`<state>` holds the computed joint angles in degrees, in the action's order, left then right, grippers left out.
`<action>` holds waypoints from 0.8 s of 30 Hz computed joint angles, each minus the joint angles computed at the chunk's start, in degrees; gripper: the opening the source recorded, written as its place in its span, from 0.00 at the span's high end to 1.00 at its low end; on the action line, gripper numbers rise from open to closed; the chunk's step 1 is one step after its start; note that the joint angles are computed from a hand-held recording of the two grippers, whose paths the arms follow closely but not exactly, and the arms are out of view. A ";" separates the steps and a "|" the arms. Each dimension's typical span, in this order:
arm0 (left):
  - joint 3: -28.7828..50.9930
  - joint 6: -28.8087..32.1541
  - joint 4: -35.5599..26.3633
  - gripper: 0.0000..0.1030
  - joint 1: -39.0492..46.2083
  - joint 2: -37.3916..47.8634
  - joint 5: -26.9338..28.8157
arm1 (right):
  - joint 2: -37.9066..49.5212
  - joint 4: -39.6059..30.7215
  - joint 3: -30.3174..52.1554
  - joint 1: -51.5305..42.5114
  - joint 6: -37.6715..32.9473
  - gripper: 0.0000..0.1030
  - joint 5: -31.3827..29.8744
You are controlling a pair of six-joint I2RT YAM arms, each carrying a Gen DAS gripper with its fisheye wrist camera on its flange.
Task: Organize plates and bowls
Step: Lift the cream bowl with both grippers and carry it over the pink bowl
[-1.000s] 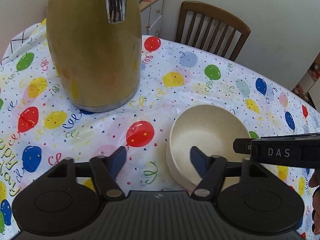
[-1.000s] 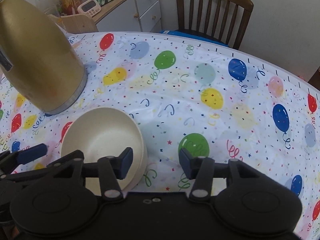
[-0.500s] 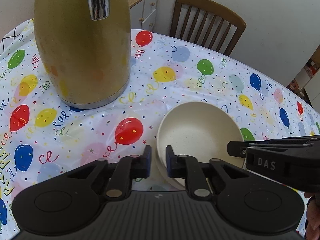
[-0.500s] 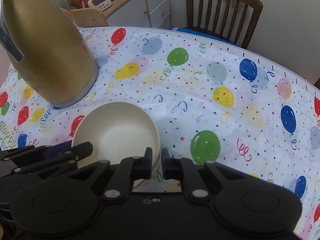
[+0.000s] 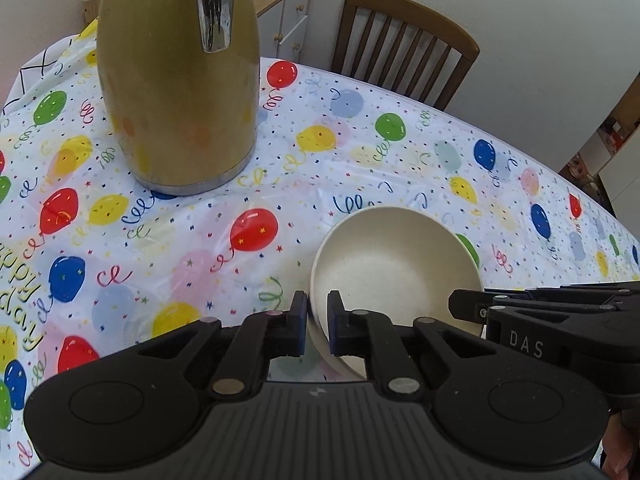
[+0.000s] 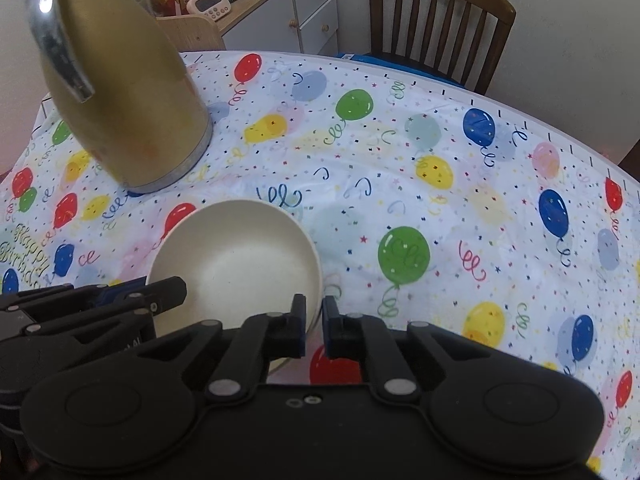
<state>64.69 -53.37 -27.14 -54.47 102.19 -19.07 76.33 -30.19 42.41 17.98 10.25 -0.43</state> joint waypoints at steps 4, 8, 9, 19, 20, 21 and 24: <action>-0.42 -2.17 -3.70 0.90 -2.97 -2.98 -0.88 | -6.76 -4.98 -1.42 1.55 0.92 0.93 0.67; -0.80 -4.53 -7.69 0.90 -6.68 -6.26 -2.26 | -13.93 -10.78 -2.61 3.97 2.61 0.93 1.52; -0.97 -5.22 -8.57 0.90 -7.68 -7.13 -2.40 | -15.98 -12.64 -2.86 4.45 3.09 0.92 1.52; 0.63 -13.36 -18.30 0.90 -20.67 -12.51 -6.44 | -35.14 -31.67 -3.83 13.72 11.87 0.92 4.94; 1.01 -14.27 -19.27 0.90 -22.01 -12.68 -6.83 | -36.71 -33.39 -3.66 15.21 13.27 0.92 5.72; 1.45 -15.18 -20.33 0.90 -23.39 -12.80 -7.13 | -38.32 -35.31 -3.40 16.82 14.86 0.92 6.43; 2.27 -18.02 -22.56 0.90 -27.17 -13.23 -7.85 | -42.29 -41.16 -2.44 23.64 21.33 0.92 9.37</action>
<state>66.95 -71.39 -49.71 -81.64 88.96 -26.92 34.04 -71.35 39.97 41.62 31.59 8.93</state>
